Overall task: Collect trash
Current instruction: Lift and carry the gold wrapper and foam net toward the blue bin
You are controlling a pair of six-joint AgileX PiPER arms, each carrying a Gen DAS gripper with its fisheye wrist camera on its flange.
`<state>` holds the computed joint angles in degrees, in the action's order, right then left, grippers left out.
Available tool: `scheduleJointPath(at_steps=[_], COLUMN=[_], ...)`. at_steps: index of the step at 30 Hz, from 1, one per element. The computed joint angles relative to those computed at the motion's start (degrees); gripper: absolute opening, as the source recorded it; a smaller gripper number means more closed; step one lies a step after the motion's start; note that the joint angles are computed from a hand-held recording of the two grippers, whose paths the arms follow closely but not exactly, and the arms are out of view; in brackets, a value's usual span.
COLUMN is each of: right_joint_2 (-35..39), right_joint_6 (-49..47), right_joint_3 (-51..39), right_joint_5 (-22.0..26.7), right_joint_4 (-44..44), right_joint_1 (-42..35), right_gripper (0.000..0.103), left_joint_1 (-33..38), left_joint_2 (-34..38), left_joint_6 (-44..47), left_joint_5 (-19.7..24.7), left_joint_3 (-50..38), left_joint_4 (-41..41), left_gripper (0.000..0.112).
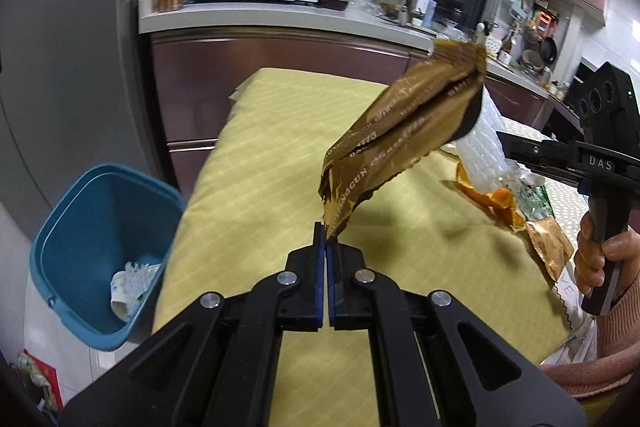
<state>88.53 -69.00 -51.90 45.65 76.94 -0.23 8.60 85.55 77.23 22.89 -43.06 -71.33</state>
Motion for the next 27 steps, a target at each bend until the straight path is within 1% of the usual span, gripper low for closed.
scheduleJointPath(at_steps=[6,15,27], right_joint_2=[0.7,4.0,8.8], right_joint_6=[1.1,4.0,7.9], right_joint_3=[-1.2,-5.4,-11.1], right_joint_5=[-1.7,-3.3,-4.6], right_joint_4=[-0.9,-2.8,-6.0], right_joint_1=[4.9,11.7,18.9], right_gripper=[0.011,0.011,0.011], left_joint_1=[3.3,10.3,18.4], left_joint_2=[-0.9,-2.0,-2.9], left_joint_6=[-1.7,-1.7,0.6], left_joint_5=[0.6,3.4,6.3], left_joint_3=[0.6,1.2,1.9], left_joint_4=[1.6,3.1,2.7], left_gripper=[0.001,0.001,0.001])
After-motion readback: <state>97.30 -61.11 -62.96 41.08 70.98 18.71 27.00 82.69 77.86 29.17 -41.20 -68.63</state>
